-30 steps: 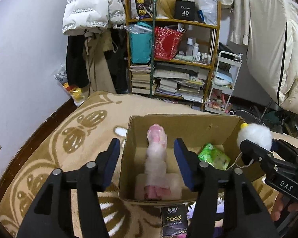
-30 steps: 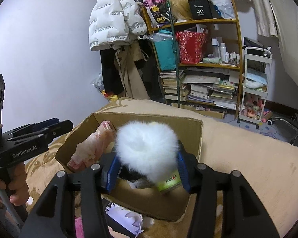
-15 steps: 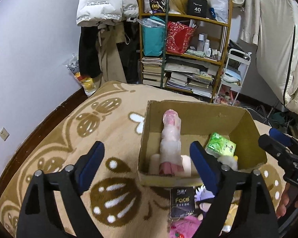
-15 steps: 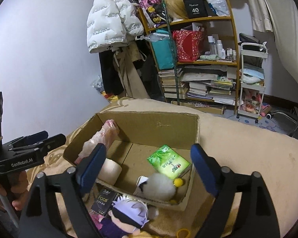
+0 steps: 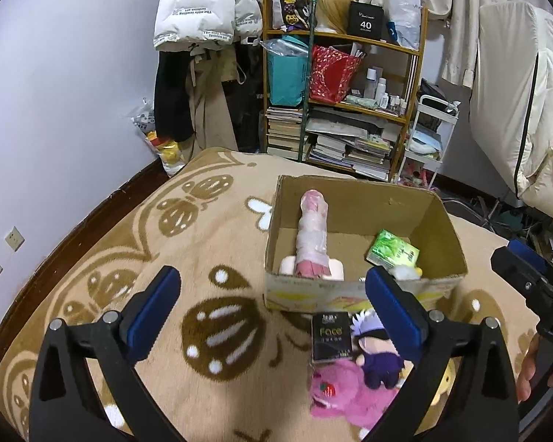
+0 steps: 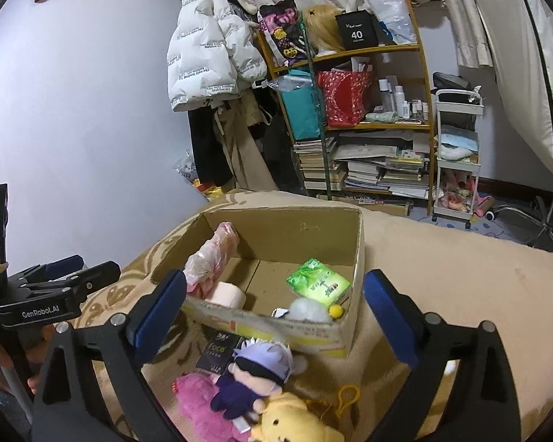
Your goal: Organize soft objects
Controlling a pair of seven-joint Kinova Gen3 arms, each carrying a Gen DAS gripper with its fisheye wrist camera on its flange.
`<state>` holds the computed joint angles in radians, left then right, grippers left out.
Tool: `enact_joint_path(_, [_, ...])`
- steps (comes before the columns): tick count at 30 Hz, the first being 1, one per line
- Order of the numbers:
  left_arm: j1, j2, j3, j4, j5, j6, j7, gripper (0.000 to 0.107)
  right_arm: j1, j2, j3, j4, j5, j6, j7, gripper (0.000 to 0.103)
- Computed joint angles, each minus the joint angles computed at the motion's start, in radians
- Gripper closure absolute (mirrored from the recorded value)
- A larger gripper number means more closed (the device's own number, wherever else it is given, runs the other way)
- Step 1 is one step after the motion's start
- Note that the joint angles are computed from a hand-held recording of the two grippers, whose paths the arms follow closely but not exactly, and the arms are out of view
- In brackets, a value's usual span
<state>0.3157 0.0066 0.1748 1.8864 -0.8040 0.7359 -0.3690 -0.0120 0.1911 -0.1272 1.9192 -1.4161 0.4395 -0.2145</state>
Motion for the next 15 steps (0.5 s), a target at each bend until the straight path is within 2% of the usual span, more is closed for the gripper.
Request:
enact_joint_path(5, [0.005,-0.03,0.02,0.014,0.027,0.036,-0.003,0.008,-0.001,-0.036,0.012,0.026,0.017,0.014,-0.037,0.002])
enact_joint_path(9, [0.016,-0.031,0.044,0.019,-0.01,0.083,0.053,0.008,-0.01,-0.057,0.022,0.041,0.04,0.02,-0.072,0.002])
enact_joint_path(12, [0.01,-0.034,0.037,0.02,0.02,0.066,0.018,0.008,-0.02,-0.075,0.022,0.064,-0.002,-0.006,-0.036,0.002])
enact_joint_path(15, [0.008,-0.021,0.032,0.015,0.036,0.064,-0.017,0.008,-0.026,-0.075,0.035,0.062,0.016,0.008,-0.054,0.002])
